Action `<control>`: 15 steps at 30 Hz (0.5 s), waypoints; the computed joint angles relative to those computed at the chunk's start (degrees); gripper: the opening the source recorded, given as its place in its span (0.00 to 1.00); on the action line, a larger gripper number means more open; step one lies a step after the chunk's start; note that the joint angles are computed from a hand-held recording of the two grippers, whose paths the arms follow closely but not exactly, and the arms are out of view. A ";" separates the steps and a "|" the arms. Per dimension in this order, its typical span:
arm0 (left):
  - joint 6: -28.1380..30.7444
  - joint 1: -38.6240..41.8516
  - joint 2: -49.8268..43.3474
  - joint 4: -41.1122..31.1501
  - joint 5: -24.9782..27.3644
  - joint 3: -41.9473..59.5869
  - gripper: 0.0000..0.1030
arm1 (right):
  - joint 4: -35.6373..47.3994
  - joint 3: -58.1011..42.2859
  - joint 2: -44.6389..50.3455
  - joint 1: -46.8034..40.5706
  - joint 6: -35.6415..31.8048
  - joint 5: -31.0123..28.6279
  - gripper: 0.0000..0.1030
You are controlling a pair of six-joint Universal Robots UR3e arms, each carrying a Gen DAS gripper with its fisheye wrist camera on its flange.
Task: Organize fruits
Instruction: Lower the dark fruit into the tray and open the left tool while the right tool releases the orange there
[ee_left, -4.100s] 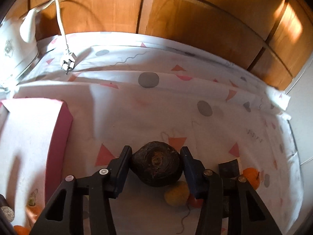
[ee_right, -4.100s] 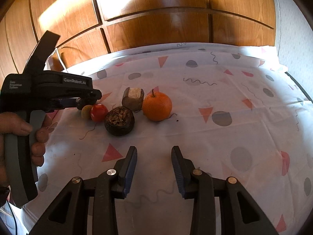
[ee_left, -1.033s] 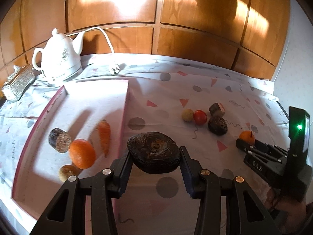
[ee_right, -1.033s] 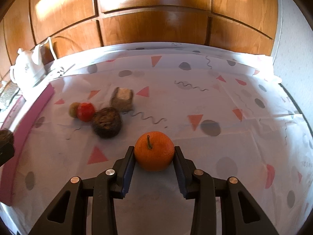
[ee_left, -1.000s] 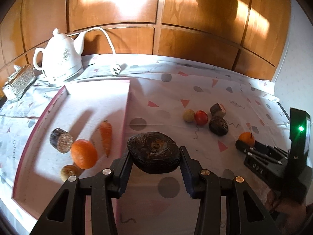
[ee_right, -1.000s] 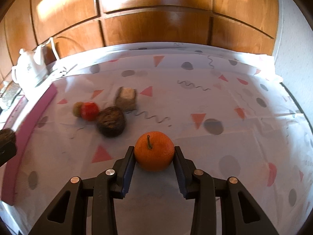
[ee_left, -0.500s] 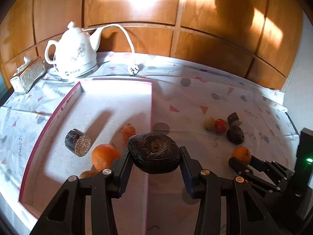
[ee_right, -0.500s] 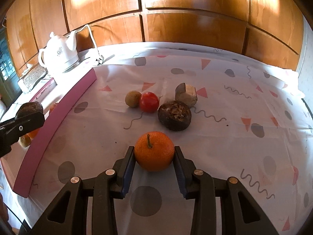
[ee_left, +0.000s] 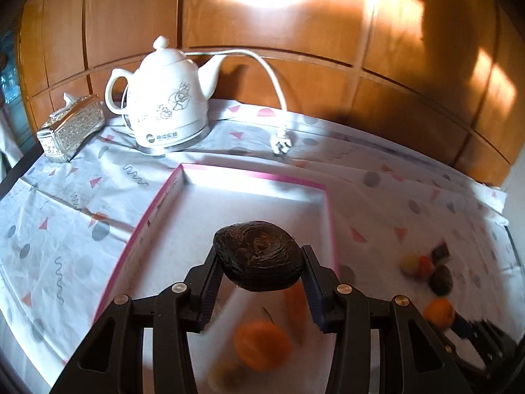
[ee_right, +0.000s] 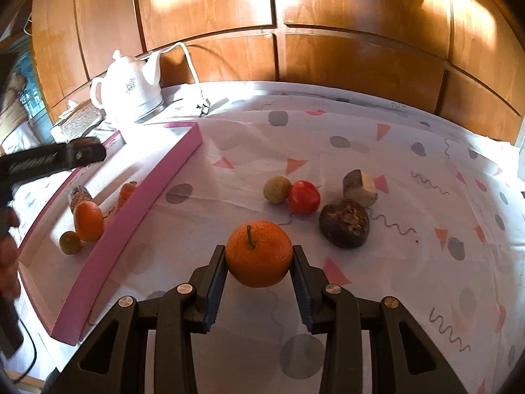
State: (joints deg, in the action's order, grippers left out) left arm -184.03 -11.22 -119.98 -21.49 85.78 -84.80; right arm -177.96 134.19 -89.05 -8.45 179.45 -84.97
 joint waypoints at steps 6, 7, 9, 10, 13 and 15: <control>-2.40 -0.29 -2.54 0.09 4.57 2.67 0.65 | 0.52 -0.55 0.48 0.30 -0.05 -0.32 0.37; -2.74 0.07 -1.89 0.61 4.38 1.65 0.65 | 0.57 -0.64 0.51 0.36 -0.17 -0.35 0.37; -3.51 0.54 -0.30 1.73 4.28 -0.81 0.65 | 0.65 -0.84 0.68 0.41 -0.18 -0.19 0.37; -3.65 0.75 0.26 2.26 4.13 -1.65 0.65 | 0.78 -1.05 0.80 0.48 -0.17 -0.05 0.37; -3.71 1.09 2.69 4.36 3.65 -5.41 0.65 | 1.04 -1.85 1.13 1.26 -0.34 -0.15 0.37; -3.58 1.22 4.35 5.71 3.57 -7.93 0.65 | 1.41 -2.73 1.45 2.03 -0.90 -0.12 0.37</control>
State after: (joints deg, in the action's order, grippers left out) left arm -187.61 -10.00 -115.63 -15.79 89.35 -92.73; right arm -176.55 131.46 -87.60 -6.41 178.56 -85.08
